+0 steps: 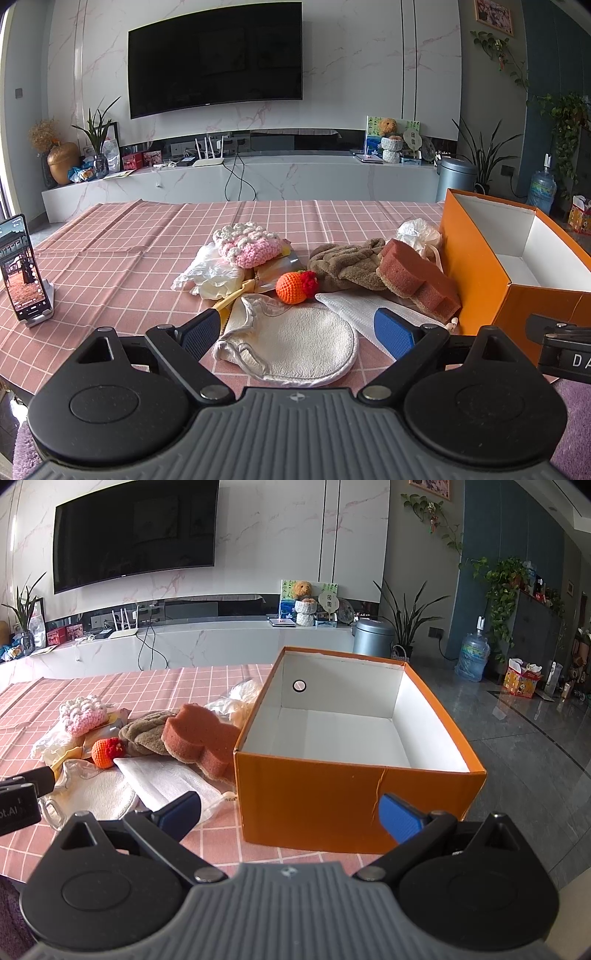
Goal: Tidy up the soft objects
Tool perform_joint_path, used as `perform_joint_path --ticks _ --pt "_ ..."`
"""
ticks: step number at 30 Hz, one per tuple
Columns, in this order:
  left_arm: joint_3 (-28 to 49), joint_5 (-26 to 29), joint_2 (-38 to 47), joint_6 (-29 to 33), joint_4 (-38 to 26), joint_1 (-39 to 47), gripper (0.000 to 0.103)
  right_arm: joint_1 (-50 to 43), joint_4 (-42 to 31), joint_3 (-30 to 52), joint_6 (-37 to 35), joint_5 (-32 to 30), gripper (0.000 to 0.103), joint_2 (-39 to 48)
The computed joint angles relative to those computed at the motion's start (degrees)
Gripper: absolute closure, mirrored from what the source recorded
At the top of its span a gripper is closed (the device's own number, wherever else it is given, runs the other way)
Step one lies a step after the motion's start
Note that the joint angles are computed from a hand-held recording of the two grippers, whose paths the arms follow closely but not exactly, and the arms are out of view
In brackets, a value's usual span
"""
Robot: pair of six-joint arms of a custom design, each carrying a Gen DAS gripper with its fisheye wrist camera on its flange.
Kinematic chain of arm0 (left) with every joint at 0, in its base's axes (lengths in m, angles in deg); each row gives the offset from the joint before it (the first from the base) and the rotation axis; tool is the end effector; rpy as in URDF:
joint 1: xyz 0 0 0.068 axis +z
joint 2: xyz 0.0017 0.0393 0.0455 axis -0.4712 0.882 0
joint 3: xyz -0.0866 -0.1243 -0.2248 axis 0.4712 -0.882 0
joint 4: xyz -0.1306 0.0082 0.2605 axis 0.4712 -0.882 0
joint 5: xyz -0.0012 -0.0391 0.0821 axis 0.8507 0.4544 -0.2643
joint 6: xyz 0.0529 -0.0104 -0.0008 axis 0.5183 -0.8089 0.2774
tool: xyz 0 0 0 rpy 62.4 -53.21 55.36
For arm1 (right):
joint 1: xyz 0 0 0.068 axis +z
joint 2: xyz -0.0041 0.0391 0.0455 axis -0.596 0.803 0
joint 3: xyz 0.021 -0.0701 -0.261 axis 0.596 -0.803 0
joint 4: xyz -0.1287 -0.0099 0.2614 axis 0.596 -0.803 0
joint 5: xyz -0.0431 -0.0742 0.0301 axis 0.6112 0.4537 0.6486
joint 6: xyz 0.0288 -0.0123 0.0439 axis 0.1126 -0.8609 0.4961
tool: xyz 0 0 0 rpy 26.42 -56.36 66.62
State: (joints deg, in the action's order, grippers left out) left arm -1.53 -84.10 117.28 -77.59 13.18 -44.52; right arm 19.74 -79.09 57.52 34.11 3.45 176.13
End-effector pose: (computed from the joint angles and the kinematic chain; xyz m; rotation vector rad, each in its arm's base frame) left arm 0.2488 -0.0664 0.2524 0.0935 2.0985 -0.0270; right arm 0.2155 0.2721 0.2582 0.2711 2.1528 -0.2034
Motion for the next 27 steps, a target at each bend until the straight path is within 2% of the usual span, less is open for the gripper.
perform_joint_path --ticks 19,22,27 --pt "-1.2 1.0 -1.2 0.7 0.2 0.0 0.002 0.2 1.1 0.7 -1.6 -0.2 0.002 0.6" --pt "-0.8 3.7 -1.0 1.8 -0.3 1.2 0.006 0.7 2.5 0.4 -3.5 0.1 0.002 0.4" --pt "0.3 7.7 -0.1 2.7 -1.9 3.2 0.006 0.5 8.4 -2.1 -8.1 -1.1 0.002 -1.3"
